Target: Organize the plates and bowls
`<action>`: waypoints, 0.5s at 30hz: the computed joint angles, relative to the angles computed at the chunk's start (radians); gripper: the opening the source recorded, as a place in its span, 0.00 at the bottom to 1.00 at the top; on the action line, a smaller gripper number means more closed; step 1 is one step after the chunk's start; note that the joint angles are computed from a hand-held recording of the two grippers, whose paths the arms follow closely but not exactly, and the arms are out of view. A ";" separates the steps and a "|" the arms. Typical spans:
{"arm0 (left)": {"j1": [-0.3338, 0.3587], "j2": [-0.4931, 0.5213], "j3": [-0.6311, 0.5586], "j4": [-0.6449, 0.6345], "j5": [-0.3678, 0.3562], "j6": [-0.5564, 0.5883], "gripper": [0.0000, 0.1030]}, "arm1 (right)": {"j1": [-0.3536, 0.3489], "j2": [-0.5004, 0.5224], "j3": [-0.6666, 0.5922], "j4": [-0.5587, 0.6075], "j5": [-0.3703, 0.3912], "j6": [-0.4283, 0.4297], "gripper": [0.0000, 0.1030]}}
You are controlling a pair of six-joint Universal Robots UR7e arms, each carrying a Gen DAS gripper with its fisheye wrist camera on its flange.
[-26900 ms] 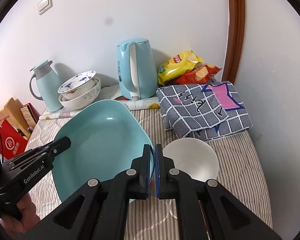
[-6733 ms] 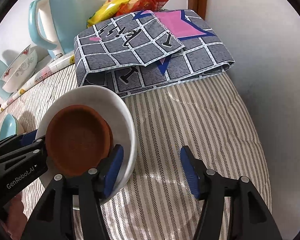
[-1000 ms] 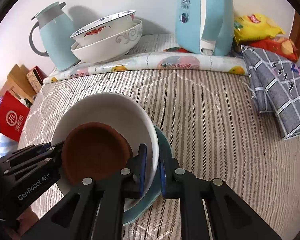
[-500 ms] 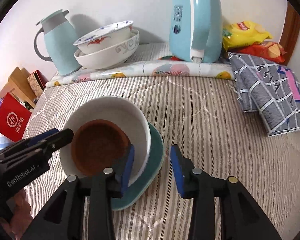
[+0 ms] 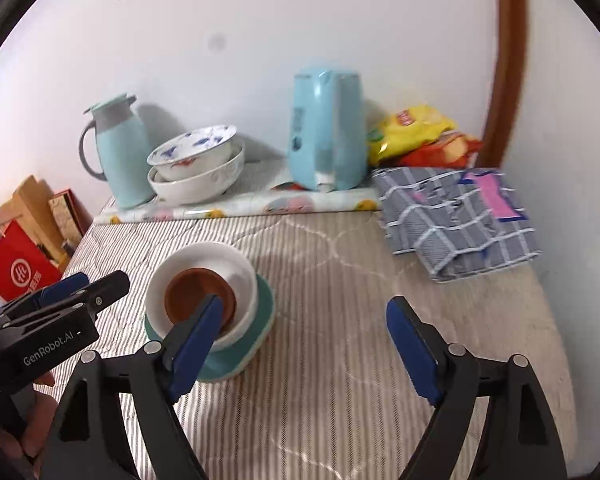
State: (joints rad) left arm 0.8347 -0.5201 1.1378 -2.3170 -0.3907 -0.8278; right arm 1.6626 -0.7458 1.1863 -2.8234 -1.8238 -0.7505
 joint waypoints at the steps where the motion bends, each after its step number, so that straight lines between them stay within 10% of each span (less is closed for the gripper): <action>1: -0.009 0.002 0.005 -0.003 0.008 -0.005 0.67 | -0.002 -0.018 0.016 0.008 -0.005 0.008 0.81; 15: -0.105 0.002 0.060 0.185 0.086 -0.230 0.79 | -0.067 -0.201 0.259 -0.080 0.021 0.031 0.93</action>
State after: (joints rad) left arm 0.7294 -0.5183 1.1980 -2.1315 -0.3049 -1.0578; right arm 1.5953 -0.9472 1.4452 -2.9038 -1.8024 -0.7191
